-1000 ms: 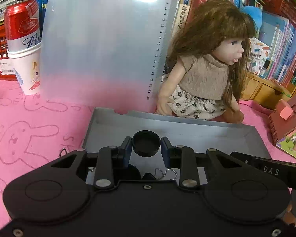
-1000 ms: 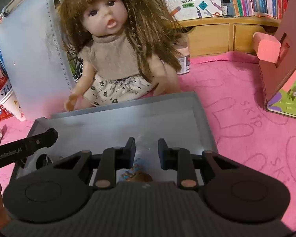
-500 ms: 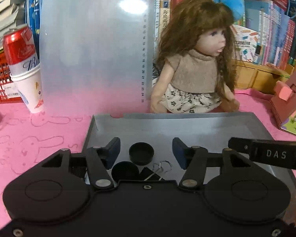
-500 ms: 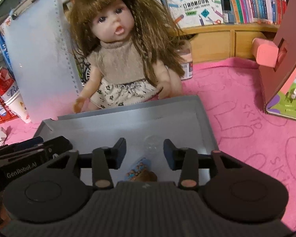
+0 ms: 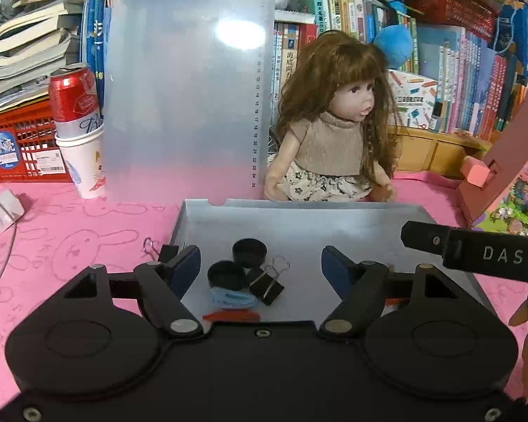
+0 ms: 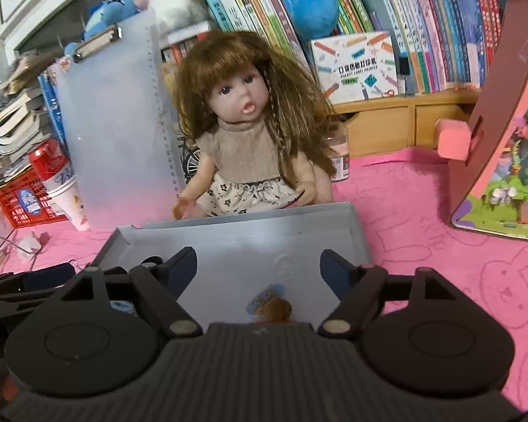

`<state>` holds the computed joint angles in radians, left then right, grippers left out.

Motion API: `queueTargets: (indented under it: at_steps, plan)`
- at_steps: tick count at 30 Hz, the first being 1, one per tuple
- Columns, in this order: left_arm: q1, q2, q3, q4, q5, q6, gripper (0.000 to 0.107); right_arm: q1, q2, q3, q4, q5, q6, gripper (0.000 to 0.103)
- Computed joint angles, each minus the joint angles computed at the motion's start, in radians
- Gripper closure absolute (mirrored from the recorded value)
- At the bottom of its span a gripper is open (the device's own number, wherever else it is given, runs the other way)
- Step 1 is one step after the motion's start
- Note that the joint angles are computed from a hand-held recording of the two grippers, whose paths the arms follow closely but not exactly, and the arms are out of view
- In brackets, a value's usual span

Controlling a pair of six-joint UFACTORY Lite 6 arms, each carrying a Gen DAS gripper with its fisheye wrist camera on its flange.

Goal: Organize rigid objects
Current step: 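Lift both open tools up and away from the tray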

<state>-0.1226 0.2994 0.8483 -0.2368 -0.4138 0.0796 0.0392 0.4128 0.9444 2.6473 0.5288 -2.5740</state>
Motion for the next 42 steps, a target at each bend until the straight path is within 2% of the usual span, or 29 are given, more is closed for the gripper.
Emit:
queueTargets:
  at_steps: [8,12,18,24,29,34,38,42]
  plan:
    - [-0.007,-0.196,-0.208,0.056,-0.035,-0.053,0.032,-0.025,-0.173,-0.229,0.010,0.105,-0.035,0.013]
    - [-0.011,-0.304,-0.316,0.093,-0.046,-0.097,0.031,-0.021,-0.269,-0.358,0.068,0.168,-0.126,0.011]
    - [-0.066,-0.431,-0.469,-0.050,-0.100,0.007,0.031,-0.015,-0.395,-0.517,0.126,0.227,-0.213,0.006]
    - [-0.115,-0.530,-0.624,-0.093,-0.143,0.025,0.031,0.011,-0.457,-0.653,0.227,0.293,-0.333,0.002]
    - [-0.150,-0.513,-0.677,-0.164,-0.174,0.054,0.031,0.014,-0.440,-0.708,0.255,0.325,-0.362,0.002]
    - [-0.178,-0.444,-0.731,-0.179,-0.283,0.028,0.031,0.017,-0.370,-0.751,0.272,0.380,-0.409,0.002]
    - [-0.202,-0.388,-0.753,-0.204,-0.364,0.026,0.031,0.058,-0.308,-0.768,0.350,0.436,-0.483,0.001]
    - [-0.191,-0.347,-0.750,-0.167,-0.388,-0.006,0.031,0.103,-0.245,-0.761,0.444,0.488,-0.531,0.000]
